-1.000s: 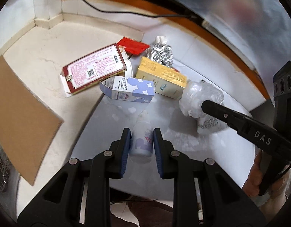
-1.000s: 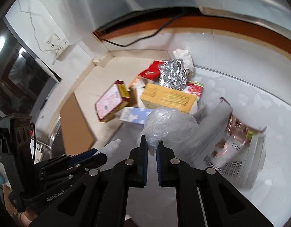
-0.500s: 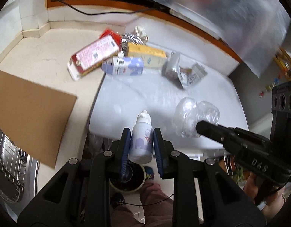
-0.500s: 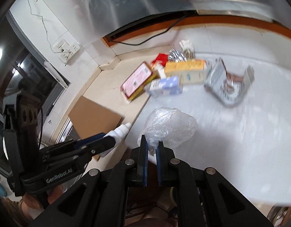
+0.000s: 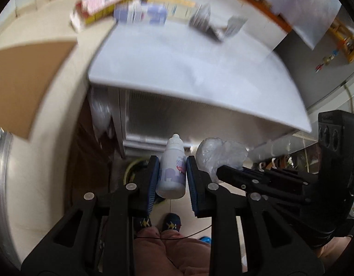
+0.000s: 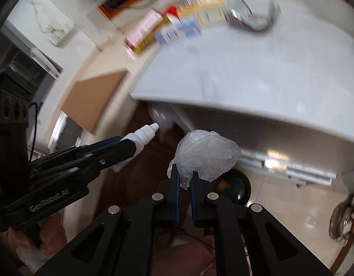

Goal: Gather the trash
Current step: 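Carry the bottle and bag down over the trash bin, then open both grippers to drop the bottle and bag into the bin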

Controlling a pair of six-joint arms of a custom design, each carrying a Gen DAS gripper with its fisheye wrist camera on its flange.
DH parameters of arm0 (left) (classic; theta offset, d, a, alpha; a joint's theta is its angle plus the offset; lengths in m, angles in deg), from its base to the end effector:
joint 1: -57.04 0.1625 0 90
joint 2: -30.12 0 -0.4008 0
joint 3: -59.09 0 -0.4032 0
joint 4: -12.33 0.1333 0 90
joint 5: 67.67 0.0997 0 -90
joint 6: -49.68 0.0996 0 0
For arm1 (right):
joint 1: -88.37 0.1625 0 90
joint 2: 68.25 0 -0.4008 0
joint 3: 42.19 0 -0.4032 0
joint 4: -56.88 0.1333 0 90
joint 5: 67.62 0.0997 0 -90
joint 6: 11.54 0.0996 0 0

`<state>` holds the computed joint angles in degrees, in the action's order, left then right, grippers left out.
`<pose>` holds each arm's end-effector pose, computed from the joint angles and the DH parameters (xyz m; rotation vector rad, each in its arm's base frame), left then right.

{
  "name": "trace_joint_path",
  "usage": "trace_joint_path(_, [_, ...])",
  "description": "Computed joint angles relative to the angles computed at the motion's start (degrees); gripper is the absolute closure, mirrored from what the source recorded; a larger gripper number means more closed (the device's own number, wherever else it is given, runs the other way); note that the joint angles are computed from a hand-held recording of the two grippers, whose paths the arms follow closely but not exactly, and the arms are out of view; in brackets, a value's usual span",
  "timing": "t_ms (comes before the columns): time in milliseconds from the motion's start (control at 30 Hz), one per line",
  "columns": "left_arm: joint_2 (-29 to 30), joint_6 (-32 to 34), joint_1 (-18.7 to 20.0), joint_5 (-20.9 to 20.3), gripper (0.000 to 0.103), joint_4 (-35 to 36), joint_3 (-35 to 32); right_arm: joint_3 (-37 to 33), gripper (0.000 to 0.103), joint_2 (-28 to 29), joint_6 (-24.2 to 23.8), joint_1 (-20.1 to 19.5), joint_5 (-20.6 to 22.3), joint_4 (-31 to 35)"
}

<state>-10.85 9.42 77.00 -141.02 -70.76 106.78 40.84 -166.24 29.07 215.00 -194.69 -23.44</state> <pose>-0.6755 -0.4175 0.2619 0.7609 2.6727 -0.1439 0.3216 -0.3097 0.5935 -0.1314 -2.6153 0.6422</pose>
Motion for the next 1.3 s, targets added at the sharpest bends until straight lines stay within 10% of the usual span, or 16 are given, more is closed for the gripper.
trace_joint_path(367, [-3.87, -4.94, 2.97, -0.64, 0.082, -17.52, 31.31, 33.0, 0.095, -20.03, -16.36, -24.91, 7.03, -17.04])
trace_joint_path(700, [2.3, -1.29, 6.97, 1.69, 0.081, -29.98, 41.29, 51.0, 0.087, -23.93, -39.02, -48.17, 11.51, -38.4])
trace_joint_path(933, [3.41, -1.28, 7.09, 3.59, 0.045, -32.95, 44.03, 53.51, 0.066, -19.67, -43.57, -52.54, 12.79, -47.84])
trace_joint_path(1300, [-0.2, -3.76, 6.12, 5.39, 0.043, -28.3, 43.02, 51.55, 0.066, -22.25, -39.13, -47.07, 10.68, -44.14])
